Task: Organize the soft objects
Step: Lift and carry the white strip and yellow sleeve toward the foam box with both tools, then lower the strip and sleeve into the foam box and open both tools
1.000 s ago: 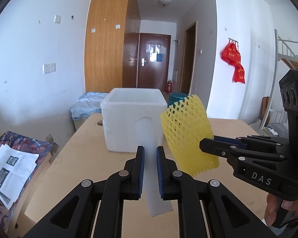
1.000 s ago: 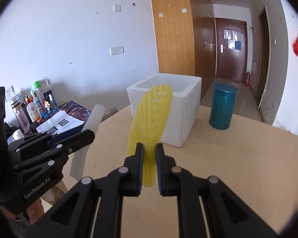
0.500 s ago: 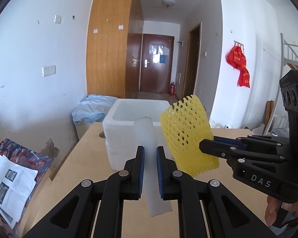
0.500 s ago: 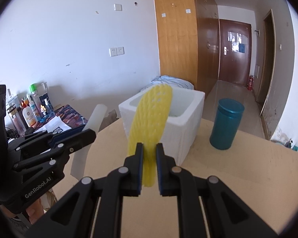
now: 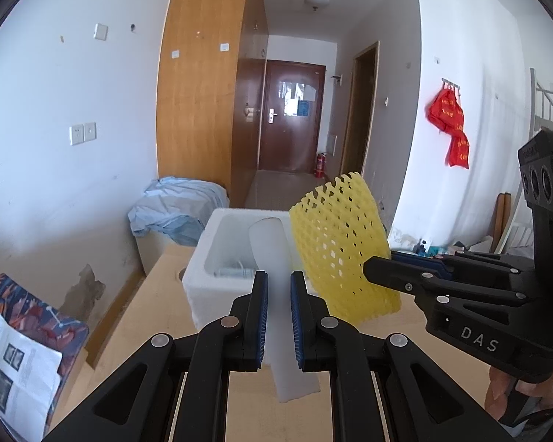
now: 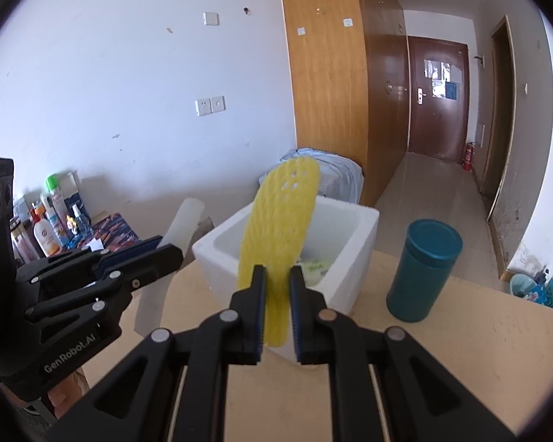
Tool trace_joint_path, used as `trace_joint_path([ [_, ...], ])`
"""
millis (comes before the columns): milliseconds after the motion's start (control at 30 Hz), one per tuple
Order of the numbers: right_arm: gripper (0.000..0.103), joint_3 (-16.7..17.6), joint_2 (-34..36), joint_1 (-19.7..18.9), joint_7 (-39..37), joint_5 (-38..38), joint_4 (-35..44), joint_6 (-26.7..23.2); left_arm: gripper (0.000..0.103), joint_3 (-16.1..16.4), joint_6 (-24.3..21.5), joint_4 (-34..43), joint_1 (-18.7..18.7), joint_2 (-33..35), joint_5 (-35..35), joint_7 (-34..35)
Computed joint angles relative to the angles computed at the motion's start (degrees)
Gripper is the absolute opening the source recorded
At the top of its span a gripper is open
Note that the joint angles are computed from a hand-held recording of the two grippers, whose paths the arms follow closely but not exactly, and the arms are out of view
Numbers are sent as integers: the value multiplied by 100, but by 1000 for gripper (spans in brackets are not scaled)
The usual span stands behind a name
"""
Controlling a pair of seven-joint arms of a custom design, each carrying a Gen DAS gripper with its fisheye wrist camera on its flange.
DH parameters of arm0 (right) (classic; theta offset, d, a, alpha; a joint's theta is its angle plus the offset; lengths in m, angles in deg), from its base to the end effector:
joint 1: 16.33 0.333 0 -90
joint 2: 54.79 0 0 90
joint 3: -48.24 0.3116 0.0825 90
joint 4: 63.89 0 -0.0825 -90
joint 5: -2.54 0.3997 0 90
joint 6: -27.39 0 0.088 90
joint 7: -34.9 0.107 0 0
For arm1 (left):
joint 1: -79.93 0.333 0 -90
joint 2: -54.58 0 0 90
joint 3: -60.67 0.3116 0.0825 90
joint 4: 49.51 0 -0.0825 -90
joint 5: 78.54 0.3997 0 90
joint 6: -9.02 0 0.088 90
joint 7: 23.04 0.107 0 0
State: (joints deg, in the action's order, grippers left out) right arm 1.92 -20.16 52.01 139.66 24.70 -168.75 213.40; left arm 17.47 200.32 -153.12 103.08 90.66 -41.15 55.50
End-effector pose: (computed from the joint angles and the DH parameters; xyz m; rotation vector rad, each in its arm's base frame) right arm 0.6253 0.3146 0.3998 -1.5854 1.5180 -0.7571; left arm 0.6634 -0.2115 0.3944 -1.1756 2.0309 -1.3276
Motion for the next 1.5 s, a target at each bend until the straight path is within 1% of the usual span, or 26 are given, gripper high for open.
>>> trace_joint_path([
  [133,15,379,5,-472,-49,-19,239,54,13,-39,-255,424,-156,228,-159,189],
  [200,15,503,16,-635,-74,6,326,95,13,-135,-425,665,-194,397,-287,386],
  [300,15,499,103,-706,-102,74,448,117,13,-259,-618,979,-266,628,-486,670],
  [367,15,648,97,-866,-161,109,519,154,13,-364,-746,1143,-283,752,-615,863],
  [500,15,815,158,-1090,-252,119,709,87,13,-266,-809,1438,-523,856,-881,1145],
  [567,15,842,198,-1150,-217,95,777,45,13,-261,-928,1649,-636,962,-1010,1318],
  [667,15,785,249,-1149,-130,46,825,13,13,-244,-1124,1947,-802,1109,-1199,1579],
  [733,15,803,292,-1211,-62,0,904,-15,13,-298,-1275,2190,-882,1258,-1349,1763],
  [767,15,809,312,-1233,-31,-29,929,-23,13,-233,-1341,2326,-976,1303,-1423,1814],
  [800,15,805,347,-1253,1,-60,980,-57,13,-33,-1413,2484,-1158,1301,-1492,1796],
  [833,15,824,378,-1294,29,-107,1032,-98,13,96,-1489,2631,-1288,1332,-1574,1796],
  [867,15,852,409,-1341,74,-155,1084,-141,13,141,-1521,2723,-1341,1376,-1655,1837],
  [900,15,917,419,-1416,107,-220,1124,-165,13,267,-1533,2797,-1447,1374,-1722,1832],
  [933,15,971,432,-1477,141,-289,1164,-210,13,489,-1554,2895,-1617,1359,-1782,1774],
  [967,15,991,441,-1509,194,-359,1188,-252,13,592,-1620,2961,-1710,1368,-1858,1772],
  [1033,15,1051,442,-1584,312,-489,1210,-279,13,649,-1867,3125,-1809,1430,-2016,1879],
  [1067,15,1072,446,-1613,365,-554,1221,-295,13,730,-1887,3156,-1883,1429,-2072,1899],
  [1100,15,1087,449,-1635,417,-617,1233,-321,13,907,-1876,3179,-2014,1400,-2105,1863],
  [1133,15,1105,455,-1663,474,-679,1279,-369,13,997,-1928,3228,-2093,1401,-2156,1886],
  [1200,16,1169,437,-1729,568,-818,1288,-380,14,971,-2105,3322,-2110,1444,-2328,2033],
  [1233,16,1178,426,-1736,615,-879,1279,-372,14,1024,-2117,3314,-2141,1424,-2402,2049],
  [1267,15,1164,420,-1724,662,-931,1269,-366,15,1110,-2086,3282,-2188,1381,-2464,2041],
  [1367,15,1187,392,-1743,734,-1046,1242,-333,17,1165,-2038,3231,-2212,1329,-2704,2159],
  [1433,15,1226,376,-1777,752,-1094,1229,-324,24,1319,-1934,3181,-2299,1261,-2835,2159],
  [1500,15,1250,375,-1806,766,-1123,1237,-342,25,1367,-1947,3207,-2330,1258,-2979,2260],
])
